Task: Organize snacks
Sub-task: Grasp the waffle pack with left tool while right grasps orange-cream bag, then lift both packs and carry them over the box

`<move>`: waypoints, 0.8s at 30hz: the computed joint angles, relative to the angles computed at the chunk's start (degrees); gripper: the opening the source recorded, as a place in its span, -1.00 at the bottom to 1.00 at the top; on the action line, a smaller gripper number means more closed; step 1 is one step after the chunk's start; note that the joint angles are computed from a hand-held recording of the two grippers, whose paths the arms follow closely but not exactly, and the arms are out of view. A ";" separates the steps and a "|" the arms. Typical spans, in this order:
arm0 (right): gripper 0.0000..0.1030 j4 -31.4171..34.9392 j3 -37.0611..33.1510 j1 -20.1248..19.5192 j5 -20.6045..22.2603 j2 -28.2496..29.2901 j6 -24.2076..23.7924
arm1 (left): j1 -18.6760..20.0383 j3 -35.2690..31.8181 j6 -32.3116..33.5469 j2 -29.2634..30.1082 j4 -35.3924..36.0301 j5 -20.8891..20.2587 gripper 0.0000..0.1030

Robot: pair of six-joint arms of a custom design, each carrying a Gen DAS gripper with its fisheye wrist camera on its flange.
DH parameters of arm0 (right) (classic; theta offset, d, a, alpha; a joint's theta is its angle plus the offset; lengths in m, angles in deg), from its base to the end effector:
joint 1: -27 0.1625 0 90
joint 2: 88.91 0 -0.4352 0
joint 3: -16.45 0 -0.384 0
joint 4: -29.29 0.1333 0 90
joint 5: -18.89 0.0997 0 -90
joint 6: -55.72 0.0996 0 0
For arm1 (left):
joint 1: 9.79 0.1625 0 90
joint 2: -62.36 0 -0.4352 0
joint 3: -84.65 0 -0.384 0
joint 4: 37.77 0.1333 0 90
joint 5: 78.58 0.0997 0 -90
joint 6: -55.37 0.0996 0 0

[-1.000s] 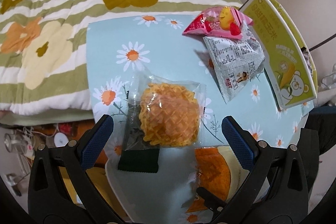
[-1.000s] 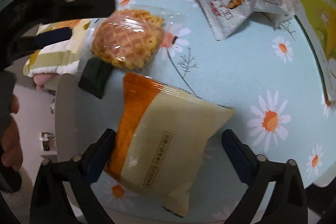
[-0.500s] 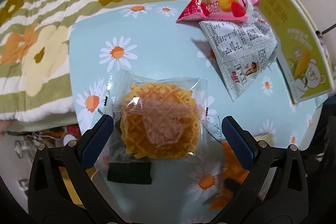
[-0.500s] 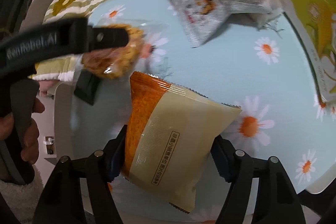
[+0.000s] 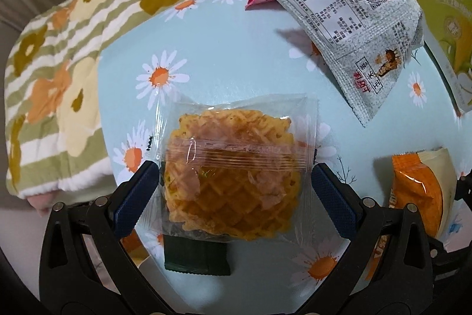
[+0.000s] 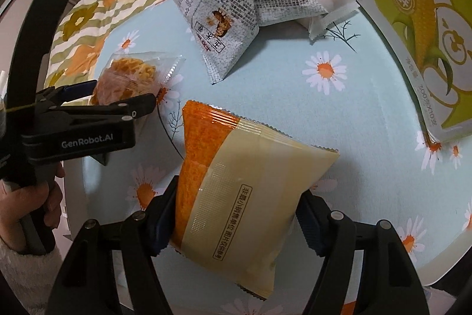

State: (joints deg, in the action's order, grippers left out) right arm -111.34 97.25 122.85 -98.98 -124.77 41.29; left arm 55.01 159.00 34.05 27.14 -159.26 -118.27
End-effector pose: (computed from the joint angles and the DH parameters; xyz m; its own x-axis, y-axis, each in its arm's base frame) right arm 0.1609 -0.7198 0.0685 -0.8310 -0.2893 0.4752 -0.3185 0.9477 0.0199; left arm -0.1267 -0.7624 0.0949 -0.6512 0.0135 -0.7588 0.1989 0.9679 -0.1534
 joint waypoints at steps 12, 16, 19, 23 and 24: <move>0.29 0.89 0.74 -0.84 2.31 -1.66 -1.06 | 1.58 2.45 -1.89 -3.35 -6.13 -4.85 0.45; 0.27 -0.39 0.96 -0.68 3.15 -2.15 -1.77 | 0.82 3.54 -2.27 -4.47 -7.61 -4.95 0.44; 0.27 -1.62 1.33 -0.32 3.95 -2.82 -2.48 | -0.19 4.09 -1.71 -5.32 -8.70 -4.65 0.44; 0.26 -3.72 1.79 0.45 4.96 -3.75 -4.10 | -1.75 4.34 -0.05 -6.42 -10.59 -4.43 0.44; 0.26 -4.04 1.60 0.73 5.27 -3.89 -4.46 | -2.16 4.35 0.39 -6.67 -11.03 -4.25 0.44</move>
